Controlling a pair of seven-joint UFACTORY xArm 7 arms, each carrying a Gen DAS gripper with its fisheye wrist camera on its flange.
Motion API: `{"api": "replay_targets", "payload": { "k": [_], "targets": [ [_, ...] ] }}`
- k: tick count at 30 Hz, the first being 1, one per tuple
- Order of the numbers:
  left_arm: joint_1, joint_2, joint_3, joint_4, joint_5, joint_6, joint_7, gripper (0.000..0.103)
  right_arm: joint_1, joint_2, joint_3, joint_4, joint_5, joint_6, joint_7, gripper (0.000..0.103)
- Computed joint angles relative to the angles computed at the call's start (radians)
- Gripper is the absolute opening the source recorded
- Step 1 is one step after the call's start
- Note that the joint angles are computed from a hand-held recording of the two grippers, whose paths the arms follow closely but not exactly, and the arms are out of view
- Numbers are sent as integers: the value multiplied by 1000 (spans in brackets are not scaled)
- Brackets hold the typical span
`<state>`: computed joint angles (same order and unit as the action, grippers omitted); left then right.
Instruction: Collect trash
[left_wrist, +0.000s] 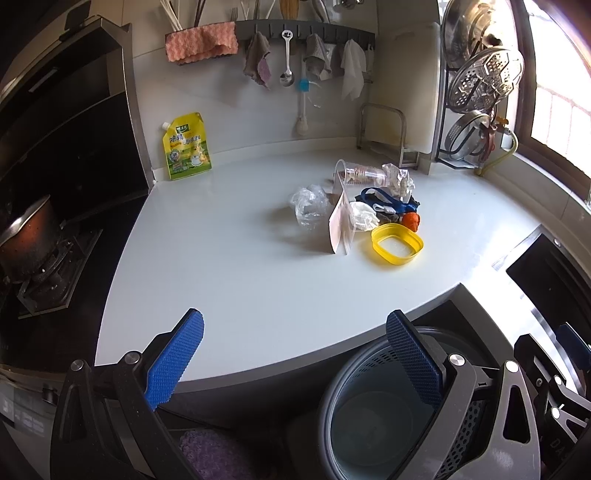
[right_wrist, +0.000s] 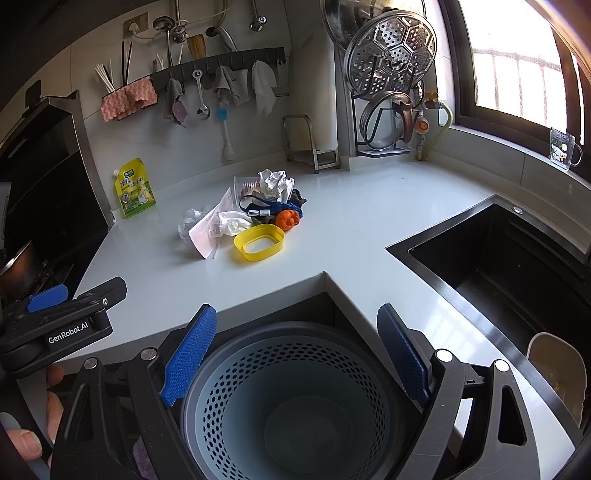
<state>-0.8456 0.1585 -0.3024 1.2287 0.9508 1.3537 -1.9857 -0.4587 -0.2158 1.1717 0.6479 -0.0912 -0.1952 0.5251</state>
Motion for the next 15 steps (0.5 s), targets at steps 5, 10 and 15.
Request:
{"api": "replay_targets", "payload": {
  "k": [5, 10, 15],
  "targets": [
    [-1, 0, 0, 1, 1, 1, -1, 97, 34, -2, -34, -6, 0, -1, -5, 85],
    [-2, 0, 0, 1, 1, 1, -2, 97, 36, 3, -33, -2, 5, 4, -8, 85],
    [-1, 0, 0, 2, 0, 1, -2, 97, 32, 2, -29, -3, 3, 3, -7, 85]
  ]
}}
